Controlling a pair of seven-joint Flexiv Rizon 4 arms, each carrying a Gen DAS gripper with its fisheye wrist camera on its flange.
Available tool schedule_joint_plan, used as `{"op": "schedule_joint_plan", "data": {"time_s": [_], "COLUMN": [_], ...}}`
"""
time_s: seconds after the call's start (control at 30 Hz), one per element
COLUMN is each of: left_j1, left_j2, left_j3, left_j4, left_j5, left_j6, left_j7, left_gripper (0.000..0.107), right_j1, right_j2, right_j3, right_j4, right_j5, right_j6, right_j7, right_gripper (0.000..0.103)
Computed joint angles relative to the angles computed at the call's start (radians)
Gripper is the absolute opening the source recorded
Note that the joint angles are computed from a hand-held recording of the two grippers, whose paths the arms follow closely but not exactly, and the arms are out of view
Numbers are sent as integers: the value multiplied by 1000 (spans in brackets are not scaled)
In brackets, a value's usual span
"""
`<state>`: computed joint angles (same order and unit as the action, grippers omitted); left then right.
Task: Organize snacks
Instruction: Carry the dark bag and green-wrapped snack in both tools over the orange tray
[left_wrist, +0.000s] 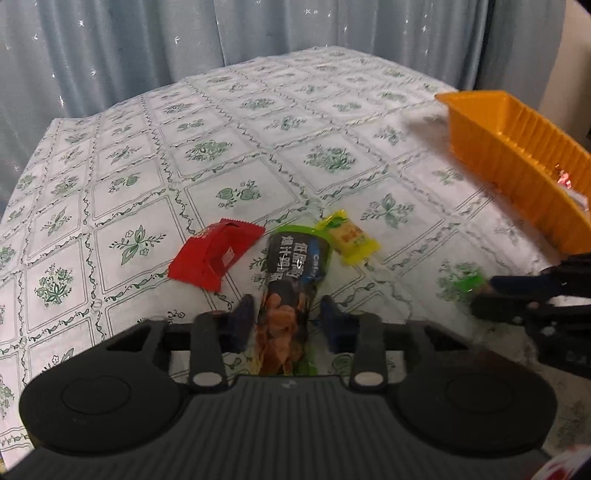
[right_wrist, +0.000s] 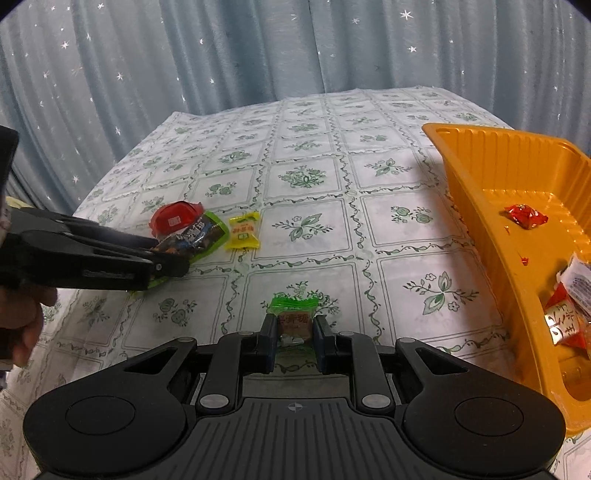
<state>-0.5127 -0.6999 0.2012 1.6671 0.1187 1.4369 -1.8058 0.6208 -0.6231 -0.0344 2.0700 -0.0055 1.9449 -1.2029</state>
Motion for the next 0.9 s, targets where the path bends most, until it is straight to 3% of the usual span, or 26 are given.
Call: {"op": "schedule_joint_plan", "data": {"time_s": [0.13,0.33,0.5,0.77,0.9], "left_j1": [-14,-130,-202,-388,-475], "left_j2": [-3,18,64,145,181], "left_j3": [18,141,187,300,333], "left_j4": [9,25,50,36,16], "left_j5": [-8,11,54,191,278], "left_j6": [17,1,-10,-110,-176], "left_j7": [-42,-227,-390,-672,-806], "left_gripper": [27,26,26,26,26], "right_j1": [1,-1,11,68,138], "right_j2": [3,28,79,210,292], "right_j3": [-3,0,-7,-54,-117], "right_j4": [-1,12,51,164,234], "right_j5": [5,9,33,119,197], "right_j6": [0,4,11,31,22], "right_j7": [2,2,-2,-53,-105], "right_gripper": [21,21,21,21,21]}}
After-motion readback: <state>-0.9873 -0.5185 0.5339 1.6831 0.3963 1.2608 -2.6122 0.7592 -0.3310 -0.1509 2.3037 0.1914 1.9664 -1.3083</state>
